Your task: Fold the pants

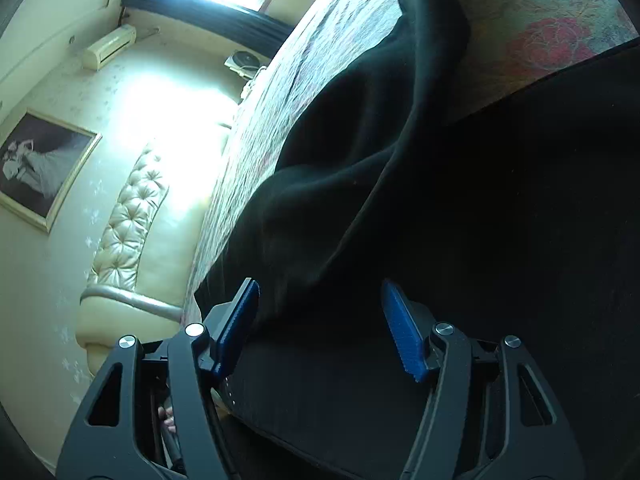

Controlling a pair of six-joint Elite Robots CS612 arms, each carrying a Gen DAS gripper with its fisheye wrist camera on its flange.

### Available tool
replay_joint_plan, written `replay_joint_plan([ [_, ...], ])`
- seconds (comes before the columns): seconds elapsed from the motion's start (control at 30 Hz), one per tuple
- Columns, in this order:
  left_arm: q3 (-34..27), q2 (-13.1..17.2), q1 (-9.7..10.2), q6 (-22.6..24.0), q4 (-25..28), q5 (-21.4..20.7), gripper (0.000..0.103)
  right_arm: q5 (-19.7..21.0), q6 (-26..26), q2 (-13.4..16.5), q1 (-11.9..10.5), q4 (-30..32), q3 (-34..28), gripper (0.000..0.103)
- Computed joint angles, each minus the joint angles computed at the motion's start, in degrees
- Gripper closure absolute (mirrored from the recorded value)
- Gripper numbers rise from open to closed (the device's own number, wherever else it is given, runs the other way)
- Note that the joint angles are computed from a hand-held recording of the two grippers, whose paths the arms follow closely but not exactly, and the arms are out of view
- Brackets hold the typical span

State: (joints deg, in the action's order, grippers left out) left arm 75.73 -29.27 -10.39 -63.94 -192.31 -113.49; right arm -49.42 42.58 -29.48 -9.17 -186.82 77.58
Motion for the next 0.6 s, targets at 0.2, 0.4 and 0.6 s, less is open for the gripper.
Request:
replay_joint_plan([
  [0.2,-2.1,1.4,0.14,-4.8,0.5,2.2,0.063,-3.2,6.6,2.2,-0.3,-2.3,-3.3,0.040],
  [0.4,-3.3,2.1,0.11,-8.3,-0.5,2.6,0.063,-5.0,4.8,2.8,-0.2,1.1,-5.1,0.094],
  [0.6,-2.3,1.8,0.27,-10.0,-3.0,3.5,0.082,-1.1,12.2,3.6,-1.1,-6.0,-4.3,0.096],
])
